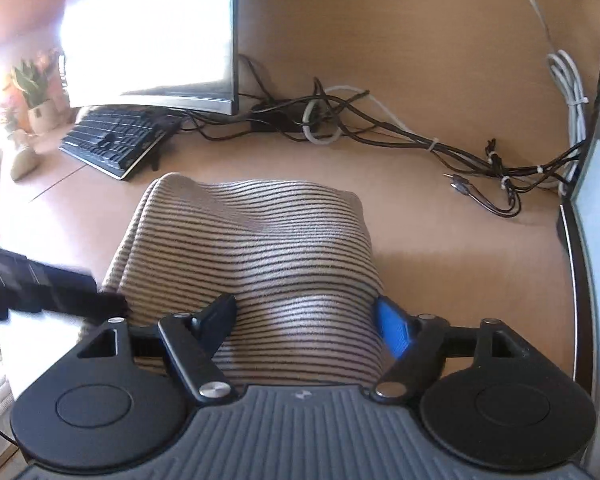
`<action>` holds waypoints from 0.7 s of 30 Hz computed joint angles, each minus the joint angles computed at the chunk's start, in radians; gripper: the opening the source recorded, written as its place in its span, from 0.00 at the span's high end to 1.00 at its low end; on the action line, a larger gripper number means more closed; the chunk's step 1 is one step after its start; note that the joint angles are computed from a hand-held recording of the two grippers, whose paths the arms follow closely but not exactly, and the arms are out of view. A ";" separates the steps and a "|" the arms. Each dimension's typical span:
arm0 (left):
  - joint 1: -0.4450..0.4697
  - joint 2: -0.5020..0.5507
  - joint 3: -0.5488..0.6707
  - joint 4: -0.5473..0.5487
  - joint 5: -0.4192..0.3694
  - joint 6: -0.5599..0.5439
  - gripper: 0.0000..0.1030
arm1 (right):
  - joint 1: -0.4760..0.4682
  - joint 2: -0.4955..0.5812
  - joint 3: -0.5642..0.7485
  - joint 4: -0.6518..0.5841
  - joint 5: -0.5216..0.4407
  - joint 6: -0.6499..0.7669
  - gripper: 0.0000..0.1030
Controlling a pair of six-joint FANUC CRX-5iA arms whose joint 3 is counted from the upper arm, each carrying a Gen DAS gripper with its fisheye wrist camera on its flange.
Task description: Fold clothes
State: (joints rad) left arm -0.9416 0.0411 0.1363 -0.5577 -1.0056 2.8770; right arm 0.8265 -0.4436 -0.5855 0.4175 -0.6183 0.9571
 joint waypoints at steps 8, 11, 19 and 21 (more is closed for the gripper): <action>0.102 0.101 0.088 0.134 0.106 -0.157 0.34 | 0.001 -0.020 -0.007 -0.013 0.002 0.044 0.25; 0.115 0.155 0.133 0.149 0.048 -0.196 0.34 | 0.010 -0.028 -0.012 0.000 -0.005 0.050 0.24; 0.035 0.086 0.128 0.011 -0.020 -0.082 0.16 | -0.052 -0.060 0.064 -0.201 -0.066 0.157 0.20; 0.049 0.034 0.056 0.067 0.031 -0.060 0.13 | -0.087 -0.077 0.090 -0.277 -0.091 0.199 0.14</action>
